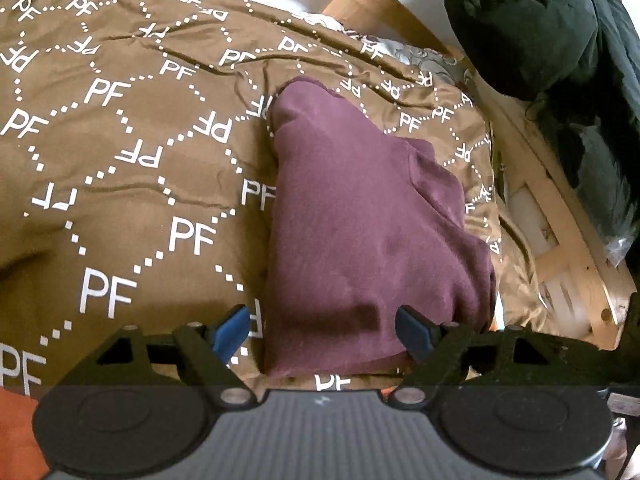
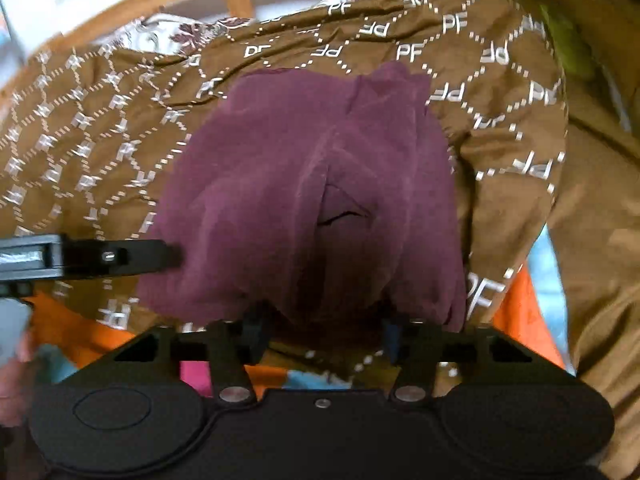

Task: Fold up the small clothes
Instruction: 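Tuck and straighten the folded shirt edges with the right tool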

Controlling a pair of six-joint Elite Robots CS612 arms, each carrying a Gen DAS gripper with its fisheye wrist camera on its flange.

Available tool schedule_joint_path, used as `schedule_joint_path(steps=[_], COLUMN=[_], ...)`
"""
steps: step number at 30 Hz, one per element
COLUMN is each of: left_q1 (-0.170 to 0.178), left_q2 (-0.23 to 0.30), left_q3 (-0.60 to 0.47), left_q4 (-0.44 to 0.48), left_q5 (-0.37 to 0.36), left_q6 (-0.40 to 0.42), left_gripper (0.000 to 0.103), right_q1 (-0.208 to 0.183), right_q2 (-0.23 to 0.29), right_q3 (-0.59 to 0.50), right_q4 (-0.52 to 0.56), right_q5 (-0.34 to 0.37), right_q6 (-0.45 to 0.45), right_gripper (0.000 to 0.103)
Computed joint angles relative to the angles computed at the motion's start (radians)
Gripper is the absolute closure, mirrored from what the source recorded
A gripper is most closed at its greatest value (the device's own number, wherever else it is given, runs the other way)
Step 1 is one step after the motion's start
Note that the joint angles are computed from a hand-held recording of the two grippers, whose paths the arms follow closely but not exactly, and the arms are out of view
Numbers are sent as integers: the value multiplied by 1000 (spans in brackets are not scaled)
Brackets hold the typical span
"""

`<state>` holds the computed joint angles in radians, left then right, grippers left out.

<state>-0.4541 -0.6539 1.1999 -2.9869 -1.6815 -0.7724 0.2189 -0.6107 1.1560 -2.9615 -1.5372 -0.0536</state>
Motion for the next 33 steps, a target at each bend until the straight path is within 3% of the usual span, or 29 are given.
schedule_joint_path(steps=[1,3,9,13,17,19,21,22,26,30,31,32,33], left_q1=[-1,-3,-4,-4,-5,-6,-5,-5,-6,-11,-12,-12,-12], left_q2=[0,-1,-6,0,-1,-1,1,2,4,0,-1,-2,-2], left_q3=[-1,-1,5,-12,-14,-16,-19,-20,-22,-13,-11,-10,-8], left_q4=[5,9,13,55,75,80,86,87,84,68,64,59,51], left_q5=[-1,-2,-19,-24,-25,-24,-26,-28,-21,2,7,8,6], left_q6=[8,26,49,55,68,70,67,64,57,65,68,70,71], left_gripper=[19,19,19,19,19,18,18,18,13,7,6,6,6], right_q1=[2,0,4,10,1,-9,-18,-24,-40,-42,-43,-43,-42], right_q2=[-1,-6,-43,-51,-56,-67,-81,-87,-88,-53,-41,-30,-22], right_q3=[7,29,100,103,92,112,139,154,166,91,66,44,33], right_q4=[-25,-84,-211,-164,-72,-105,-150,-181,-258,-199,-165,-141,-142], right_q5=[-6,-2,-82,-145,-117,-70,-29,2,69,77,83,88,89], right_q6=[-3,-7,-89,-181,-151,-116,-80,-62,21,116,138,159,168], right_gripper=[69,85,95,103,103,96,76,74,47,38,40,59,86])
